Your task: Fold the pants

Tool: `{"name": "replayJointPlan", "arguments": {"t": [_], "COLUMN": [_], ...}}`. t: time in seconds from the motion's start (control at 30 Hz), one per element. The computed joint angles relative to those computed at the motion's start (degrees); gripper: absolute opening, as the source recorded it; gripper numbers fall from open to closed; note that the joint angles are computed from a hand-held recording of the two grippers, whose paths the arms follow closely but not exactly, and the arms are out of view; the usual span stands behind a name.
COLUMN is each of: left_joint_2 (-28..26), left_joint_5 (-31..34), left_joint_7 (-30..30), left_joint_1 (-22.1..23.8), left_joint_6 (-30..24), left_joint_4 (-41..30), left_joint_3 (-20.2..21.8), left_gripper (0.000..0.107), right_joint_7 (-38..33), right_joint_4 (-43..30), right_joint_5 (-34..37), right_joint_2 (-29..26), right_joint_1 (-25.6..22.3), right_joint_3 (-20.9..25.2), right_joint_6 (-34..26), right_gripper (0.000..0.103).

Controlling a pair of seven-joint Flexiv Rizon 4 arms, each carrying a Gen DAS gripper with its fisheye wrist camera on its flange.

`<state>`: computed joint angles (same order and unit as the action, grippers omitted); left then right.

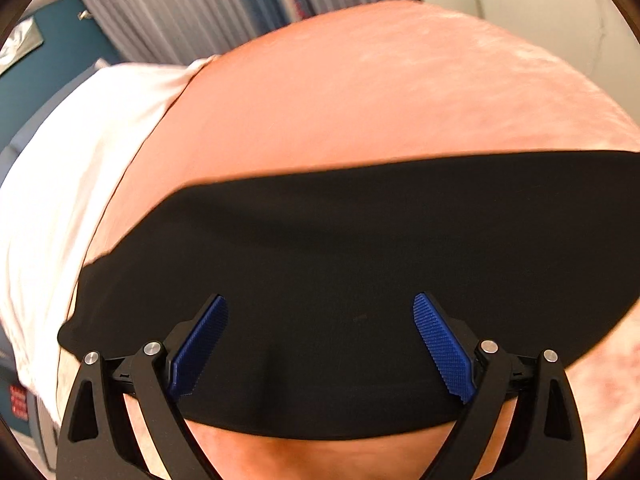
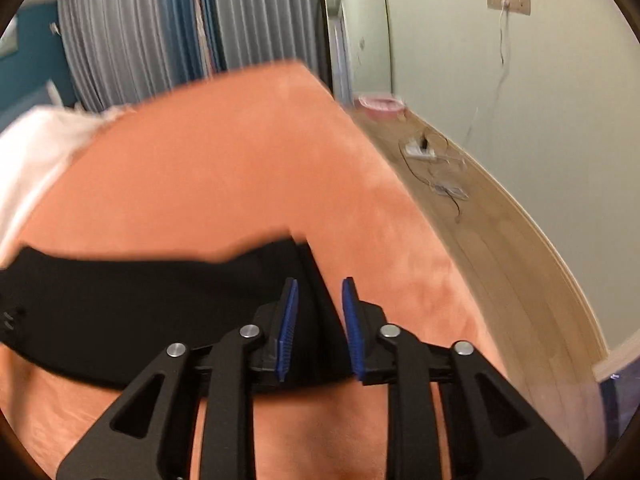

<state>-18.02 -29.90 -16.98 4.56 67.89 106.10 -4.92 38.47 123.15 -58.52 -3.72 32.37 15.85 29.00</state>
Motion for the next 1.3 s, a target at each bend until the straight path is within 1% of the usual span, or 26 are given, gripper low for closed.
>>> {"name": "replayJointPlan", "arguments": {"t": [0.07, 0.17, 0.2, 0.23, 0.27, 0.3, 0.37, 0.4, 0.43, 0.47, 0.5, 0.53, 0.57, 0.6, 0.63, 0.67, 0.7, 0.77, 0.87, 0.9, 0.97, 1.03, 1.07, 1.17, 1.23, 1.3], "left_joint_2": [1.9, 4.3, 4.8, 4.9, 4.9, 4.6, 3.7, 3.3, 2.8, 2.5, 2.2, 1.9, 2.0, 2.1, 2.6, 3.2, 3.7, 5.5, 7.7, 8.4, 9.2, 9.1, 8.7, 8.3, 8.9, 9.2], "left_joint_5": [-2.3, -5.0, -5.1, -4.5, -4.0, -3.1, 0.0, 1.3, 2.8, 2.9, 2.7, 2.9, 3.2, 4.5, 4.8, 3.9, 3.2, -0.7, -3.6, -4.0, -3.4, -1.7, 0.9, 4.5, 3.3, 1.7], "left_joint_7": [2.8, 5.4, 5.5, 4.8, 4.3, 3.2, 0.8, -0.5, -1.7, -2.0, -2.3, -3.0, -3.6, -5.0, -6.2, -6.6, -7.3, -6.7, -5.7, -5.3, -5.0, -5.7, -7.5, -11.2, -11.0, -9.8], "left_joint_1": [-0.3, -2.6, -3.5, -4.6, -5.5, -6.4, -7.8, -8.4, -8.9, -8.8, -8.7, -8.6, -8.3, -8.5, -8.3, -7.8, -7.6, -7.1, -8.6, -9.8, -12.2, -14.3, -15.3, -16.6, -16.4, -16.2], "left_joint_6": [0.9, 2.7, 3.2, 3.9, 4.1, 4.5, 4.6, 5.6, 6.2, 7.3, 9.2, 10.8, 10.4, 8.8, 6.8, 4.6, 2.5, -1.7, -5.8, -6.0, -3.4, -1.5, -0.8, 0.1, -0.9, -1.8], "left_joint_4": [2.5, 6.0, 6.8, 7.3, 7.6, 7.8, 7.3, 7.6, 7.6, 7.9, 8.4, 8.7, 8.7, 8.0, 7.5, 7.0, 6.4, 6.5, 7.7, 8.4, 10.3, 11.2, 11.3, 11.6, 11.9, 11.9], "left_joint_3": [-1.8, -3.2, -3.0, -2.7, -2.5, -2.3, -1.4, -1.1, -0.8, -1.2, -1.8, -2.0, -2.2, -1.5, -1.3, -1.6, -1.8, -2.7, -2.6, -2.7, -2.6, -2.5, -2.2, -1.8, -2.3, -2.6], "left_gripper": [0.092, 0.092, 0.092, 0.092, 0.092, 0.092, 0.092, 0.092, 0.092, 0.092, 0.096, 0.098, 0.098, 0.098, 0.098, 0.098, 0.098, 0.098, 0.098, 0.098, 0.098, 0.098, 0.098, 0.098, 0.098, 0.098], "right_joint_7": [-0.9, -7.9, -10.0, -10.3, -11.0, -9.2, -4.0, -2.4, -3.6, -8.6, -10.5, -8.7, -3.5, 1.6, 3.4, 4.7, 5.2, 7.0, 5.9, 5.1, 4.4, 4.7, 4.5, 5.0, 6.8, 9.6], "right_joint_4": [0.5, -0.7, -1.2, -0.9, -0.9, -0.8, 0.1, 0.9, 0.4, -0.7, -0.9, 0.7, 3.2, 5.3, 5.9, 5.8, 6.0, 5.9, 5.0, 4.4, 4.0, 5.0, 4.8, 5.7, 6.3, 8.0], "right_joint_5": [-1.6, 0.9, 1.2, 2.3, 4.6, 3.2, -1.7, -3.0, -0.7, 5.4, 9.1, 9.0, 5.4, 2.5, 2.0, 2.5, 2.7, 1.3, -1.3, -2.5, -2.2, -3.5, -3.4, -4.9, -6.1, -8.8], "right_joint_2": [0.3, -2.3, -4.0, -4.6, -5.8, -5.8, -3.4, -2.6, -3.0, -4.5, -5.0, -4.3, -2.4, 0.2, 1.9, 3.3, 4.1, 4.1, 2.4, 1.4, -0.1, -1.1, -1.7, -0.6, 1.0, 2.2], "right_joint_1": [-1.8, -5.0, -6.4, -6.4, -7.3, -6.6, -6.0, -5.0, -4.9, -4.0, -4.7, -6.0, -5.8, -5.3, -4.4, -3.0, -2.5, -1.1, 0.1, 0.2, 0.5, -0.7, -0.7, -0.7, -0.3, -1.4], "right_joint_3": [-1.4, -3.8, -4.9, -4.6, -4.9, -5.5, -4.6, -5.6, -4.8, -4.9, -4.2, -3.9, -4.3, -3.6, -2.0, -0.1, 0.9, 2.3, 2.4, 1.9, 1.3, -0.3, -0.5, -0.8, 0.0, -0.4], "right_joint_6": [4.1, 9.7, 13.8, 15.3, 18.7, 18.4, 13.8, 12.9, 9.6, 5.8, 5.7, 9.3, 11.4, 10.6, 7.3, 3.3, 2.4, 1.7, 4.1, 5.5, 6.8, 12.4, 12.3, 12.2, 11.1, 15.2], "right_gripper": [0.067, 0.069, 0.061, 0.045, 0.011, 0.011, 0.010, 0.010, 0.011, 0.010, 0.012, 0.012, 0.011, 0.013, 0.013, 0.019, 0.038, 0.068, 0.067, 0.066, 0.065, 0.051, 0.043, 0.033, 0.033, 0.036]}}
